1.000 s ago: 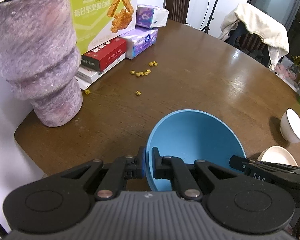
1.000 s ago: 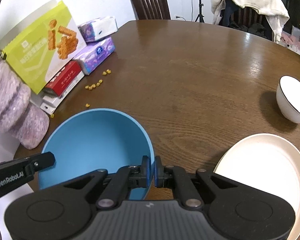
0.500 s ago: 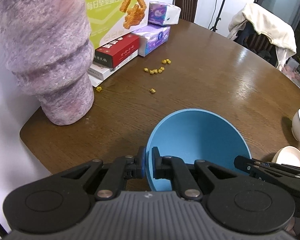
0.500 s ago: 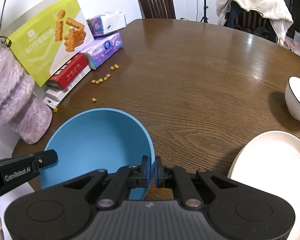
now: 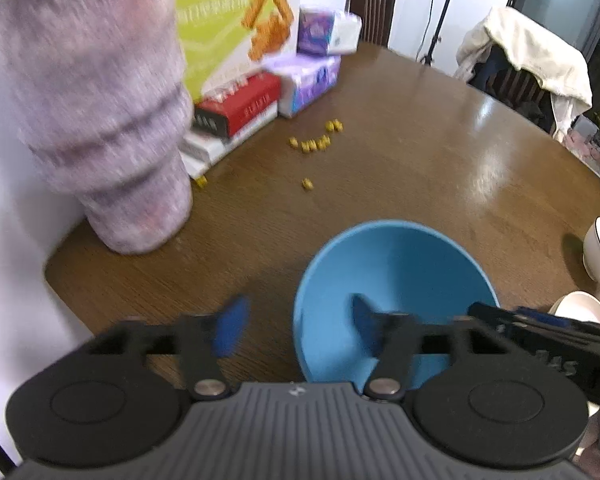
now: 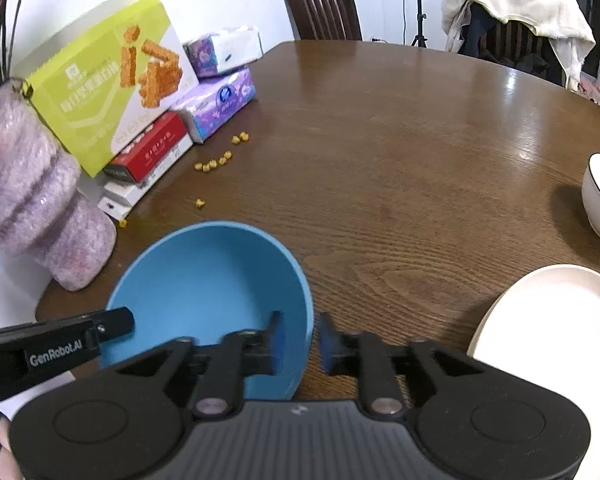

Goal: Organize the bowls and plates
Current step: 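Lower the blue bowl beside the plates and open both grippers, then withdraw both grippers from the blue bowl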

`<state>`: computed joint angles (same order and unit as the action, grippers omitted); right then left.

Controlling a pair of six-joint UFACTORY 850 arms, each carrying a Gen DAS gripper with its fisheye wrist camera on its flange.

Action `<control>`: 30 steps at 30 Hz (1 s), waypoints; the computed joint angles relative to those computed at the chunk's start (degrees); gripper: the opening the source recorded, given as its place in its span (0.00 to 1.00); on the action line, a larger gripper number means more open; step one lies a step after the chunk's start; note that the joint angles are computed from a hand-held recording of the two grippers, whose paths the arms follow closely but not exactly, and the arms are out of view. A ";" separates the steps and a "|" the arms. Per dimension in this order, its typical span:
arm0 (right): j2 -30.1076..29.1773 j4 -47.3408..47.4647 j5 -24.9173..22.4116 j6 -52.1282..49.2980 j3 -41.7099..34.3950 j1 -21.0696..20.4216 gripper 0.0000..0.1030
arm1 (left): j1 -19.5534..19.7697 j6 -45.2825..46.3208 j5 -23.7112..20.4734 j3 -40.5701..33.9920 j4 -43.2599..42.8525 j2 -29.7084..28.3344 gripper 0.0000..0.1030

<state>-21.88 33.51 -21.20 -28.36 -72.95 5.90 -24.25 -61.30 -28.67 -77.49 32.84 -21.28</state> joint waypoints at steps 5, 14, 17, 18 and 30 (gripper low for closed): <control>2.86 5.63 0.64 -5.56 1.77 -2.23 0.77 | -0.11 -0.20 1.11 1.73 1.22 3.07 0.92; 7.67 -5.77 -3.46 3.99 4.93 -7.02 0.88 | -1.53 7.46 3.09 3.94 -4.69 6.50 1.00; 9.49 -7.10 -4.52 5.63 6.50 -9.14 0.99 | -2.36 9.97 3.21 4.04 -7.06 6.94 1.00; 10.19 -7.55 -4.59 6.17 7.02 -9.85 0.99 | -2.58 10.85 3.45 4.02 -7.98 7.01 1.00; 16.59 -7.89 -5.61 8.11 11.07 -19.26 1.00 | -5.92 21.36 5.04 0.80 -18.71 6.02 1.00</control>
<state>-5.28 25.62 -26.81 -20.25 -61.89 -13.36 -30.17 -39.94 -23.63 -76.69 14.14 -15.27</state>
